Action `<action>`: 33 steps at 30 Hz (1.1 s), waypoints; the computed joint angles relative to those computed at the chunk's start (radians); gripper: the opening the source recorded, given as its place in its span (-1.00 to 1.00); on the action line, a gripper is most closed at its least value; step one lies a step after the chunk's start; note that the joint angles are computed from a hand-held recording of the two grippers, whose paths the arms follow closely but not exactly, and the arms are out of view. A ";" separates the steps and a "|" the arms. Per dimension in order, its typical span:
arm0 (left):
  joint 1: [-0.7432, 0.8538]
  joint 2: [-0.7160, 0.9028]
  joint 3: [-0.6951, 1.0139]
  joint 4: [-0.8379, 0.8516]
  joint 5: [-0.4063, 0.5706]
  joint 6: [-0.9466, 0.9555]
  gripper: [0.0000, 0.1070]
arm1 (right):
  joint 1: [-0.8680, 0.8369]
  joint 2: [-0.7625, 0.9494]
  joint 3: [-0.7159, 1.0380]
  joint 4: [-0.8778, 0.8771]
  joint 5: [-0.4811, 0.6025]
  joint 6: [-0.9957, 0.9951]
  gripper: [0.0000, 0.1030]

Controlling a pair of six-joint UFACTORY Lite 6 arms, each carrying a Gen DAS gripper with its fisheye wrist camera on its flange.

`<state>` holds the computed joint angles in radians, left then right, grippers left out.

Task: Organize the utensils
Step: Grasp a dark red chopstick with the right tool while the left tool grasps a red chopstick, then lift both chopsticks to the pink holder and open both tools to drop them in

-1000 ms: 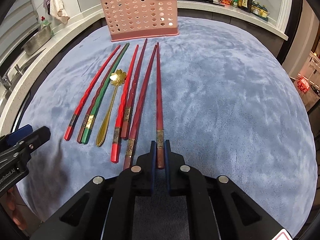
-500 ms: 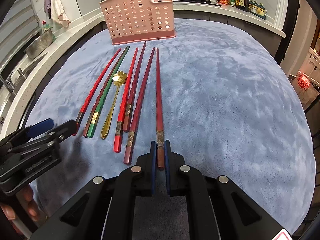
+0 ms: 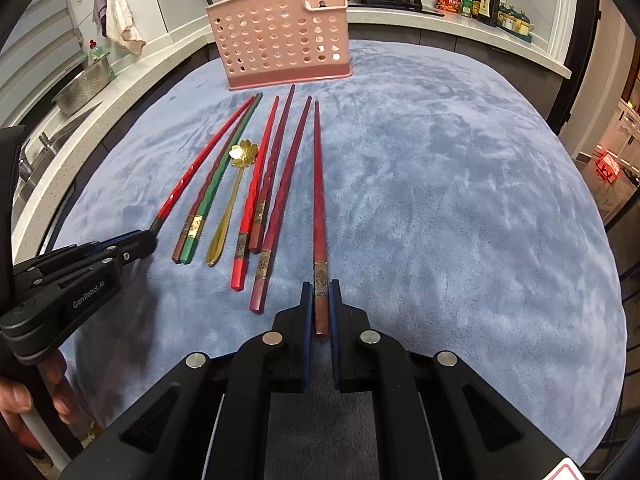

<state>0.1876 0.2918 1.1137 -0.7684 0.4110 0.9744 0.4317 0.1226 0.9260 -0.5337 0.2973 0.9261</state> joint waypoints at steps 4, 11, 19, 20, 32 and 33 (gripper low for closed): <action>0.026 -0.069 -0.025 -0.014 0.030 0.017 -0.86 | 0.009 -0.074 -0.015 -0.008 0.029 0.009 -0.86; 0.082 -0.195 0.008 -0.020 0.113 0.004 -0.86 | 0.009 -0.196 0.013 -0.029 0.099 0.008 -0.86; 0.138 -0.214 0.205 -0.029 0.215 -0.063 -0.87 | -0.047 -0.233 0.150 0.044 0.160 -0.100 -0.86; 0.143 -0.199 0.251 -0.028 0.229 -0.079 -0.87 | -0.056 -0.233 0.165 0.059 0.163 -0.120 -0.86; 0.116 -0.003 0.658 0.087 0.278 -0.278 -0.87 | -0.135 -0.147 0.403 0.152 0.179 -0.254 -0.86; 0.111 0.012 0.684 0.096 0.282 -0.290 -0.87 | -0.138 -0.134 0.422 0.151 0.180 -0.257 -0.86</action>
